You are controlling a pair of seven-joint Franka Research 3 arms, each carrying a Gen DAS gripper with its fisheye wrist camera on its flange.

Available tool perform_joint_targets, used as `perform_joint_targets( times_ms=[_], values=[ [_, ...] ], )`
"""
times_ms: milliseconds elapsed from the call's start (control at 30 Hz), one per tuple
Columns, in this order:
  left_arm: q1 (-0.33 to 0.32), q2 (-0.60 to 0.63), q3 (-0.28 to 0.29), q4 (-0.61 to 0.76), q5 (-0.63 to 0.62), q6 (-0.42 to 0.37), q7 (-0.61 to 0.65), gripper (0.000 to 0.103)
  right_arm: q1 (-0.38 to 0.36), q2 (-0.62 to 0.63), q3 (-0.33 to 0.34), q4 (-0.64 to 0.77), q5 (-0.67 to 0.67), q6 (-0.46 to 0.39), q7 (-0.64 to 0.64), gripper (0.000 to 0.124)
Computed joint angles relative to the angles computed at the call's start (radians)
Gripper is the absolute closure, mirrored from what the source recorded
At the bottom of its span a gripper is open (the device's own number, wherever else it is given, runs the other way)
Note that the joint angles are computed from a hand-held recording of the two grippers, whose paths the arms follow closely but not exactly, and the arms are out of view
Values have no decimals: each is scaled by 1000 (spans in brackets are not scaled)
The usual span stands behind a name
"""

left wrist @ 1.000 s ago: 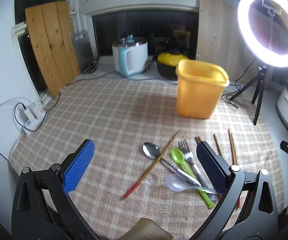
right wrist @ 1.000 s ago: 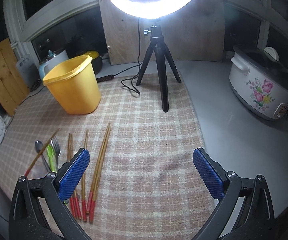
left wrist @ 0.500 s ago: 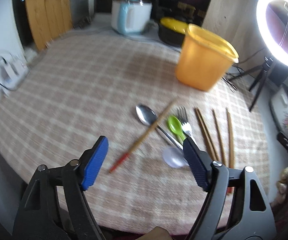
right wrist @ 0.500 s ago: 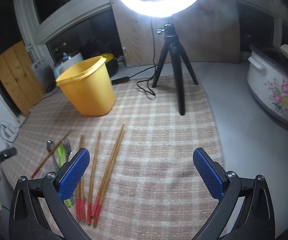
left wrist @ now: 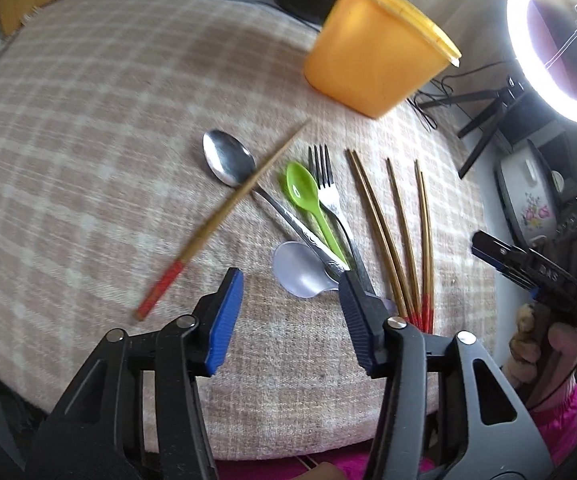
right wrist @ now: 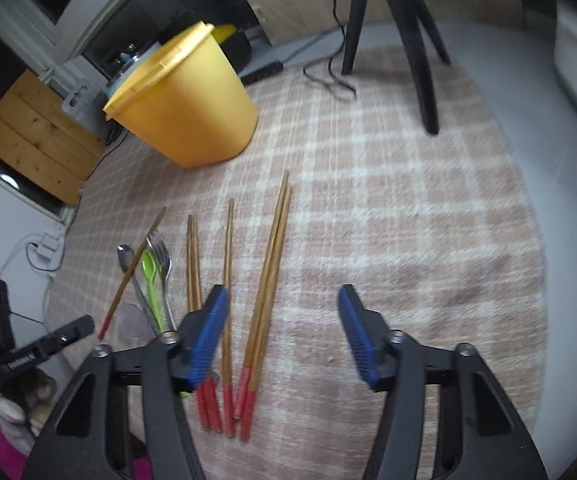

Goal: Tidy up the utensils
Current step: 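Close the left gripper on the white plastic spoon while the right gripper grasps a wooden chopstick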

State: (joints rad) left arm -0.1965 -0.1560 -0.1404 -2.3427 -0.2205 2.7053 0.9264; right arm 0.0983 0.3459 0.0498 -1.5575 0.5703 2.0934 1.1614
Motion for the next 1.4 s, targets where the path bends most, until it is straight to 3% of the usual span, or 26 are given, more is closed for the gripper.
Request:
perform_joint_targets(
  times_ms=[100,367,500,667,967,1133,1200,1400],
  values=[
    [-25,22,28,3,-126,14,114,56,6,35,5,40,-4,-47,33,95],
    [-16,48,38,15,-346,15,346,62,42,85,-2,97,-81,-88,153,112],
    [0,66,29,31,-396,8,421,62,67,96,-9,112,-154,-84,191,113],
    [16,97,8,53,-413,17,424,62,69,135,-4,174,-183,-112,200,114],
    [22,127,-31,58,-365,62,321,62,49,217,4,314,-193,-213,177,116],
    [24,137,-37,56,-318,76,258,77,57,273,1,402,-221,-256,158,116],
    [25,143,-39,59,-287,82,228,88,65,298,-2,441,-240,-266,157,116],
    [30,153,-44,55,-289,122,221,92,82,352,-2,528,-282,-280,135,116]
  ],
)
